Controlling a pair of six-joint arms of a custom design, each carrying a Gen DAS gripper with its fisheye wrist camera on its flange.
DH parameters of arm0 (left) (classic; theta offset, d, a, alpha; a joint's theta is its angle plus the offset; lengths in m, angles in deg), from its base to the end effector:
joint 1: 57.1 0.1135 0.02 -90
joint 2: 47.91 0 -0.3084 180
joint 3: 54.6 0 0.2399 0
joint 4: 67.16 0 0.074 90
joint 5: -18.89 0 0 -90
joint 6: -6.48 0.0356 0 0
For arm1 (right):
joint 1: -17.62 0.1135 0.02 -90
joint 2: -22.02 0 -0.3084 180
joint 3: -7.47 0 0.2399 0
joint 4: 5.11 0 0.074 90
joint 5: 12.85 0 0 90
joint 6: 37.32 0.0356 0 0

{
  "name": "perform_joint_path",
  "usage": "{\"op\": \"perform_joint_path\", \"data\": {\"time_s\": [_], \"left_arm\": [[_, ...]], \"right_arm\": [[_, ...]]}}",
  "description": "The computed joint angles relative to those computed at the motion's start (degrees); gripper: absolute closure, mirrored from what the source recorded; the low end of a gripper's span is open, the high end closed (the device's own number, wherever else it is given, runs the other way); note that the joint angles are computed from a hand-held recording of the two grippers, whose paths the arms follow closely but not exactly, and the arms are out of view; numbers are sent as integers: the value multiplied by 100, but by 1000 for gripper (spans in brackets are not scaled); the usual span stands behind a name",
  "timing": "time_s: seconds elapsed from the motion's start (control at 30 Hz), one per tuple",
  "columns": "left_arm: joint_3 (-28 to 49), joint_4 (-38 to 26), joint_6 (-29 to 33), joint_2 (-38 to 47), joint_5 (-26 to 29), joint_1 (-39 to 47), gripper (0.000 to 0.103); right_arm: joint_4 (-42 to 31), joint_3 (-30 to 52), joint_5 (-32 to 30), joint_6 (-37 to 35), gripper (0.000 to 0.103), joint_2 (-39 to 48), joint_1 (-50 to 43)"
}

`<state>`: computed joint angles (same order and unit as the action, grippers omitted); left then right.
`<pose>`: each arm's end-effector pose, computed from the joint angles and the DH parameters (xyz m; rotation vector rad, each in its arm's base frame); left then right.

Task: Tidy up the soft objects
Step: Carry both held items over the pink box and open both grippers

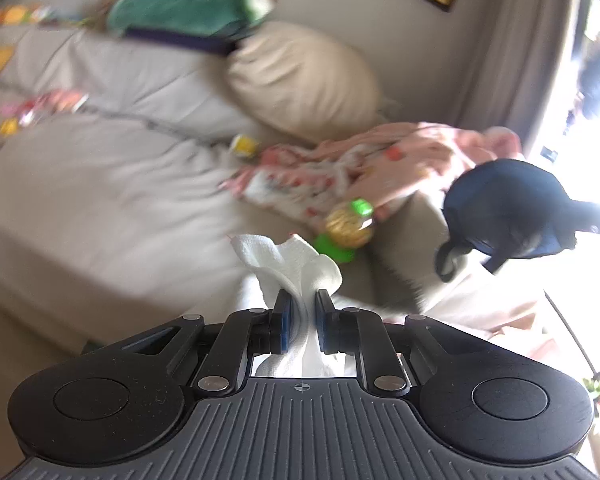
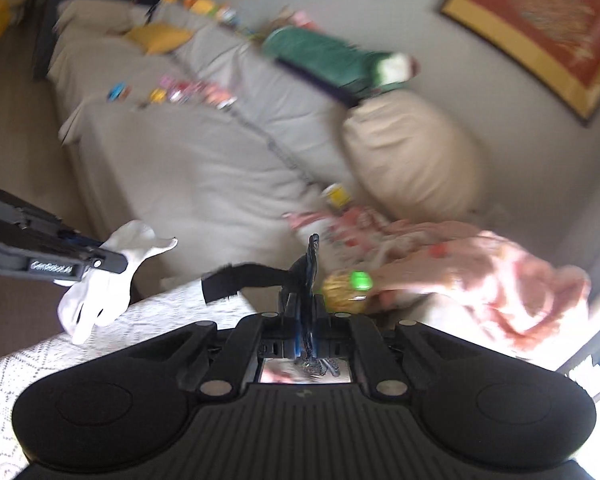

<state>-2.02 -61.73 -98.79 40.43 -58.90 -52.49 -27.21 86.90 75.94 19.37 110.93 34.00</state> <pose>0.2993 0.0166 0.2266 -0.2357 2.0914 -0.3356 0.3299 0.0978 0.3249 -0.9045 1.9236 -0.1527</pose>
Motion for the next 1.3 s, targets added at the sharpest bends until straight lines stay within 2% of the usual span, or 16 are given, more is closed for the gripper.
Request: {"op": "perform_joint_path", "data": {"time_s": [0.17,0.4,0.57,0.63,0.7,0.73,0.8,0.83,0.87,0.93,1.1,1.3], "left_arm": [[780,-499,38,-70,-832,-1181,87],[2095,-1127,-27,561,-1462,-2814,87],[3016,-1314,-245,1429,-1292,-3616,87],[3317,-1195,-371,1836,-1148,-3845,87],[3537,-876,-592,2292,-763,-3956,85],[3695,-827,-732,2554,-567,-3976,81],[4148,-1178,-869,3129,-368,-4033,80],[4329,-1364,-836,3356,-491,-4075,80],[4403,-1461,-798,3501,-665,-4107,79],[4255,-1312,-745,3578,-796,-4082,79],[2928,-429,-306,2703,-936,-3944,79],[1028,357,27,1242,-1361,-3579,79]], "right_arm": [[-4,-199,-990,-152,98,-572,-1382],[-15,-314,-2600,-327,98,-812,-3512],[-164,-151,-3462,-437,98,-506,-4655],[-203,-110,-3662,-495,98,-310,-4964],[-229,-51,-3742,-530,98,-81,-5163],[-231,-43,-3763,-559,98,27,-5236],[-483,101,-3818,-824,97,337,-5331],[-665,180,-3894,-980,92,499,-5400],[-811,265,-3879,-1036,77,674,-5420],[-1140,426,-3903,-1124,57,1019,-5485],[-1537,620,-4344,-832,55,1430,-5830],[-640,-303,-4186,-476,48,1021,-5741]]}}
